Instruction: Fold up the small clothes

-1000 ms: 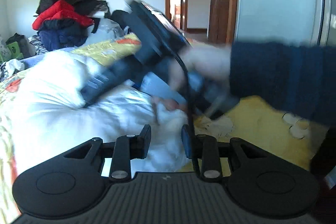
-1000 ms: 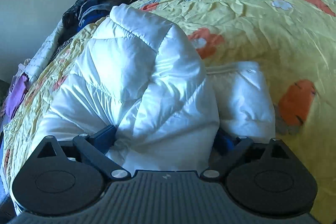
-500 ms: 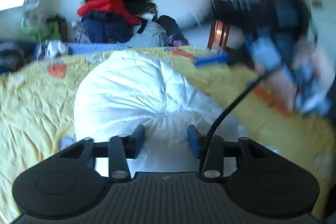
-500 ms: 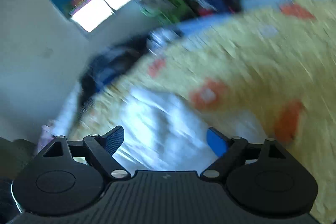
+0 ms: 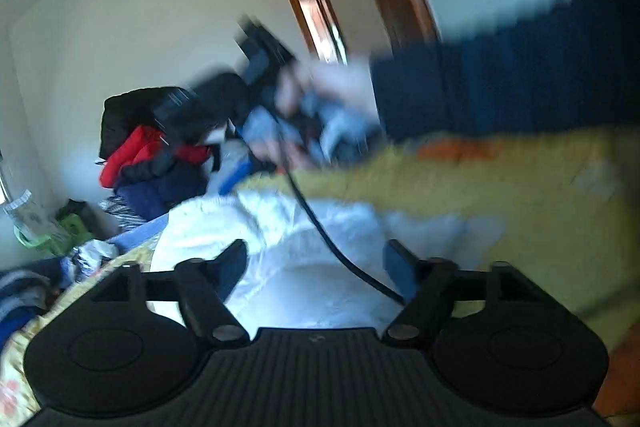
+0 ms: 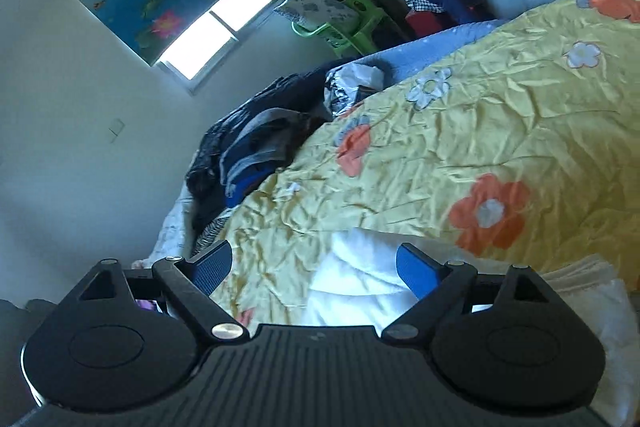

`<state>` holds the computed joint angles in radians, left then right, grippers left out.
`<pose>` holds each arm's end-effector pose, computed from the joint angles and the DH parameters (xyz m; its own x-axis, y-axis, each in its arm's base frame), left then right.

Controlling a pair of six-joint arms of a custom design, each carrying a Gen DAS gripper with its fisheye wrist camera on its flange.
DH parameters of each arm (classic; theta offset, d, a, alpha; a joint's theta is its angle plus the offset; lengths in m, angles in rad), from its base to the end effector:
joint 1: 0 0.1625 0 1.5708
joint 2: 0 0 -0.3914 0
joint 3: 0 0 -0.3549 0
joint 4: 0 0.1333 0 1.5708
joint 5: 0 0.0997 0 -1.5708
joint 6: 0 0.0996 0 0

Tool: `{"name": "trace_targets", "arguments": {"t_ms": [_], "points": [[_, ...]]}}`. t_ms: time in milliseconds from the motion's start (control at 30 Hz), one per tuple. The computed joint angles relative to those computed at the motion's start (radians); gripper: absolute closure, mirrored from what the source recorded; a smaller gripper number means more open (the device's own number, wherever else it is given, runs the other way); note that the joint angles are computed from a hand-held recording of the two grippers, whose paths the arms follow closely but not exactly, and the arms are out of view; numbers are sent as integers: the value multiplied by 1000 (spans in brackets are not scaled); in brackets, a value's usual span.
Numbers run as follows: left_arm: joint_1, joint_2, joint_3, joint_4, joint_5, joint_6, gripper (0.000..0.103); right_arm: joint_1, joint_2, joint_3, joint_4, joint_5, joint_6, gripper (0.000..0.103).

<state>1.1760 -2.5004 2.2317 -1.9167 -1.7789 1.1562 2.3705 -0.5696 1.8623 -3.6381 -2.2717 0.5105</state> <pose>0.0401 -0.1967 0.4687 -0.0577 0.8862 -0.4598 0.9113 -0.1413 -0.3868 0.4437 -0.3348 0.0476 -0.9974 0.0394 0.0604 -0.0289 0.5488 -0.8355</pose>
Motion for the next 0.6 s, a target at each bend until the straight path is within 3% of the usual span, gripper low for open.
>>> {"name": "trace_targets", "arguments": {"t_ms": [33,67,133,233,267,300,367,467,600], "points": [[53,29,-29,-4,-66,-14,5,0,-3,17,-5,-2,3,13],[101,55,-43,-35,-123,-47,0,-1,-7,29,-6,-4,4,13],[137,94,-19,-195,-146,-186,0,8,-19,56,2,0,4,13],[34,122,59,-424,67,-466,1,37,-30,73,22,-20,-4,13],[26,147,73,-448,96,-507,1,40,-34,81,2,-2,-3,14],[19,172,86,-459,118,-531,1,32,-38,89,-22,34,4,14],[-77,194,114,-430,256,-586,1,3,-49,100,-54,129,19,11],[-158,217,123,-333,361,-641,1,-64,-57,91,-11,267,59,9],[-190,172,206,-370,394,-561,1,-112,-20,42,71,248,51,10]]}}
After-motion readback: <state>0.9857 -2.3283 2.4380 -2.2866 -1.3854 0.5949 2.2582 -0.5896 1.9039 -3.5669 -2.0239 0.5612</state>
